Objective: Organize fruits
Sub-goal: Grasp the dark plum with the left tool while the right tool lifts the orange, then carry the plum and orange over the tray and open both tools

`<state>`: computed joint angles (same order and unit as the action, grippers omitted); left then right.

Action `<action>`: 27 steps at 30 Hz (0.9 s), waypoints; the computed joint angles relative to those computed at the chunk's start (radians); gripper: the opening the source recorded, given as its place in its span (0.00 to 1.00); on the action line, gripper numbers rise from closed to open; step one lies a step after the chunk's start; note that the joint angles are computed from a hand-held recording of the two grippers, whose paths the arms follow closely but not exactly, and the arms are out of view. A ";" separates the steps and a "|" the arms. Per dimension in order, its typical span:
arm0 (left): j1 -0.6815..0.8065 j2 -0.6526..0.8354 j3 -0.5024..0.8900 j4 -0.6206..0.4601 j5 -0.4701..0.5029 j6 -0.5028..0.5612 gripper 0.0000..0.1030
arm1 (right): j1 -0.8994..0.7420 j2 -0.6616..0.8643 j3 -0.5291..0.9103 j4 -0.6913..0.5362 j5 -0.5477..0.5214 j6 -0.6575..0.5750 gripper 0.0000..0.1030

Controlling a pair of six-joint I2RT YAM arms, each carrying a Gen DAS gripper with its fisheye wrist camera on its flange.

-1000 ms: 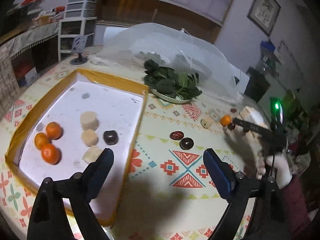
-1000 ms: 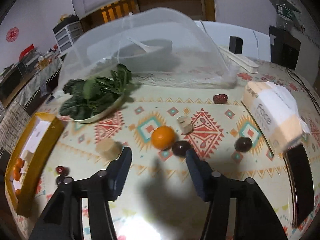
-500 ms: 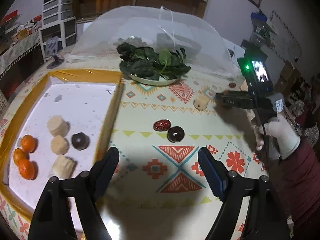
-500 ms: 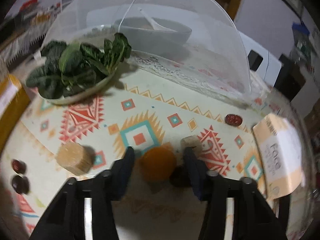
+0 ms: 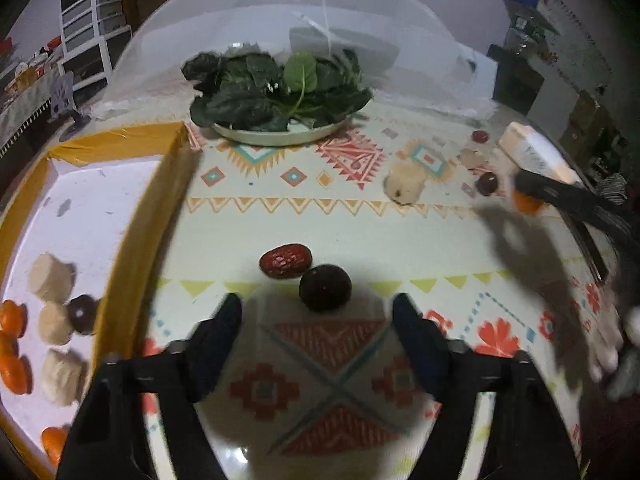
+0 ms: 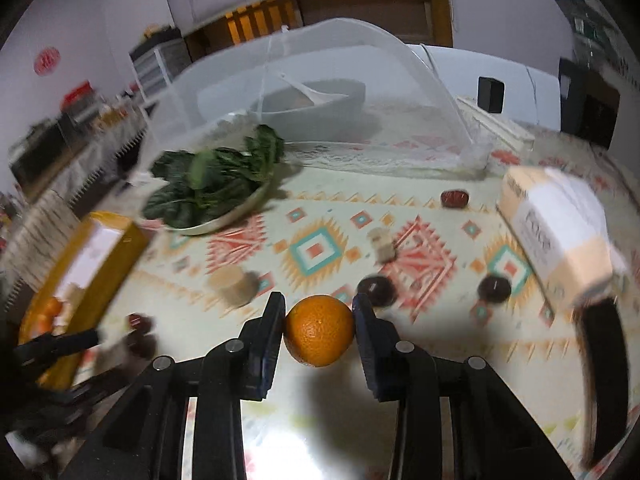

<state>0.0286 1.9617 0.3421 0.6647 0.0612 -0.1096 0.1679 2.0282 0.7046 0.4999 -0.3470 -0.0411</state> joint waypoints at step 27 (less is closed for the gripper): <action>0.642 -0.716 -0.264 -0.322 0.297 0.299 0.25 | 0.402 -0.207 -0.186 0.093 0.010 0.182 0.36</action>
<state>0.6710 1.2454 0.0777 0.3424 0.3583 0.1895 0.5701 1.8212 0.5188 0.5931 -0.3365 0.1411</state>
